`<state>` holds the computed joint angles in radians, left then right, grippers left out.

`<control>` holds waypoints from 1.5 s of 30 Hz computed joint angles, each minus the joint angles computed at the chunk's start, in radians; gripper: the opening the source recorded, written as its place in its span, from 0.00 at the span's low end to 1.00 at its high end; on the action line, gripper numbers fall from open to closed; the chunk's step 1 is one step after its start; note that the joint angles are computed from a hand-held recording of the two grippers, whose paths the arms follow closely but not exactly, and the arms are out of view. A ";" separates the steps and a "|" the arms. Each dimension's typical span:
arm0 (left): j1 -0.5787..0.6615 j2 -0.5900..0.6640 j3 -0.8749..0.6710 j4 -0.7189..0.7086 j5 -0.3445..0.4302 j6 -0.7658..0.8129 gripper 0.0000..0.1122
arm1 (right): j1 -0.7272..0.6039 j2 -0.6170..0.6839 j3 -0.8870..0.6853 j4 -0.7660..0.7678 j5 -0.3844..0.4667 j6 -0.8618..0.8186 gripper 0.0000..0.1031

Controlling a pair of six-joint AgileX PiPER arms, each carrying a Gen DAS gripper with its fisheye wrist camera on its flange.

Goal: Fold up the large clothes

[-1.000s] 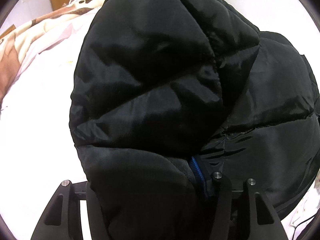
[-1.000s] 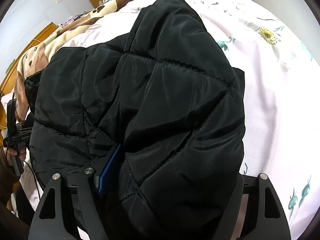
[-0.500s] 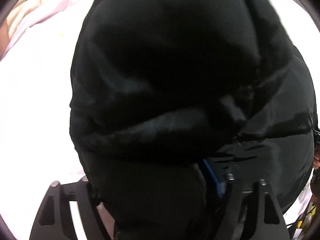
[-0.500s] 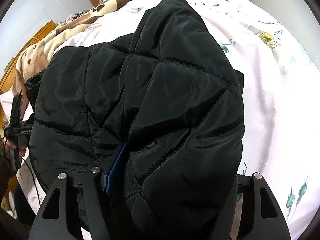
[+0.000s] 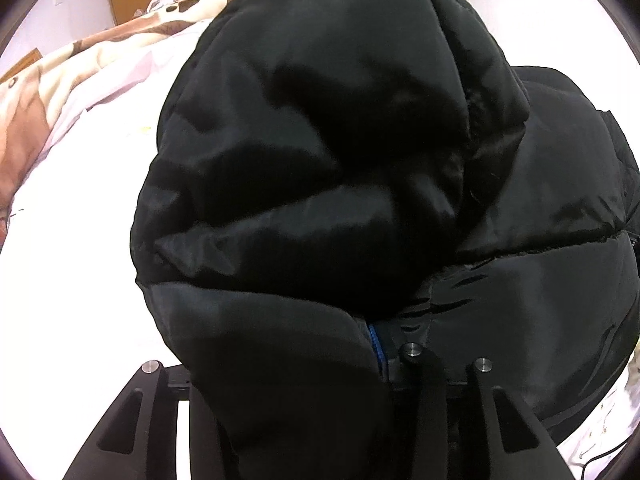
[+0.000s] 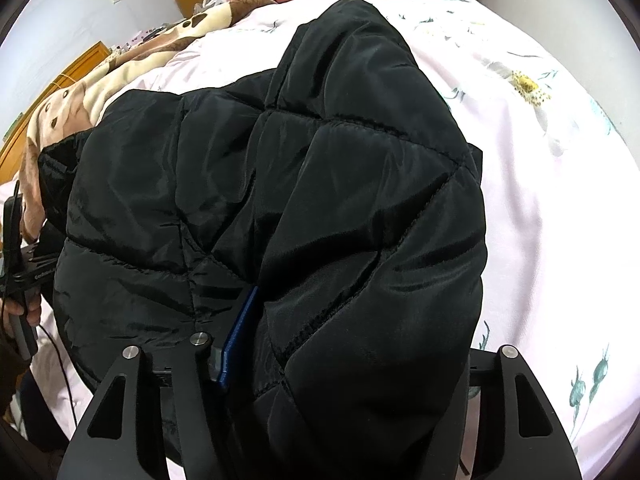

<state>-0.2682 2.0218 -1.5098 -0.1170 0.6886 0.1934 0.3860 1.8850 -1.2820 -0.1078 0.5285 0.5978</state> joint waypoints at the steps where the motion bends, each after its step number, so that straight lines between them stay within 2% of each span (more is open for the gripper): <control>1: 0.005 -0.029 0.050 -0.010 -0.020 0.009 0.37 | 0.004 -0.004 0.004 -0.012 -0.001 0.012 0.56; 5: -0.015 -0.059 0.078 0.009 -0.028 -0.025 0.35 | 0.012 -0.014 0.006 -0.038 0.008 0.035 0.51; 12: -0.026 -0.124 0.110 0.009 -0.016 -0.058 0.30 | 0.038 -0.058 0.035 -0.130 0.008 0.127 0.37; 16: -0.064 -0.224 0.193 0.006 -0.016 -0.116 0.27 | 0.049 -0.108 0.079 -0.177 -0.017 0.210 0.30; 20: -0.054 -0.280 0.195 -0.001 0.012 -0.128 0.25 | 0.079 -0.157 0.097 -0.255 -0.022 0.293 0.28; 25: -0.044 -0.443 0.307 0.006 0.025 -0.135 0.24 | 0.109 -0.200 0.105 -0.318 -0.022 0.356 0.26; 28: -0.060 -0.476 0.291 0.038 0.046 -0.177 0.24 | 0.125 -0.220 0.096 -0.340 -0.023 0.379 0.25; 36: 0.051 -0.660 0.372 0.000 0.090 -0.116 0.24 | 0.196 -0.234 0.019 -0.415 0.002 0.424 0.25; 37: 0.058 -0.651 0.351 0.010 0.097 -0.122 0.24 | 0.204 -0.218 -0.006 -0.414 0.004 0.419 0.25; 41: -0.026 -0.748 0.382 0.135 0.145 -0.300 0.24 | 0.232 -0.153 -0.089 -0.413 -0.009 0.407 0.25; 45: -0.038 -0.748 0.359 0.191 0.187 -0.391 0.24 | 0.256 -0.072 -0.184 -0.378 -0.015 0.374 0.25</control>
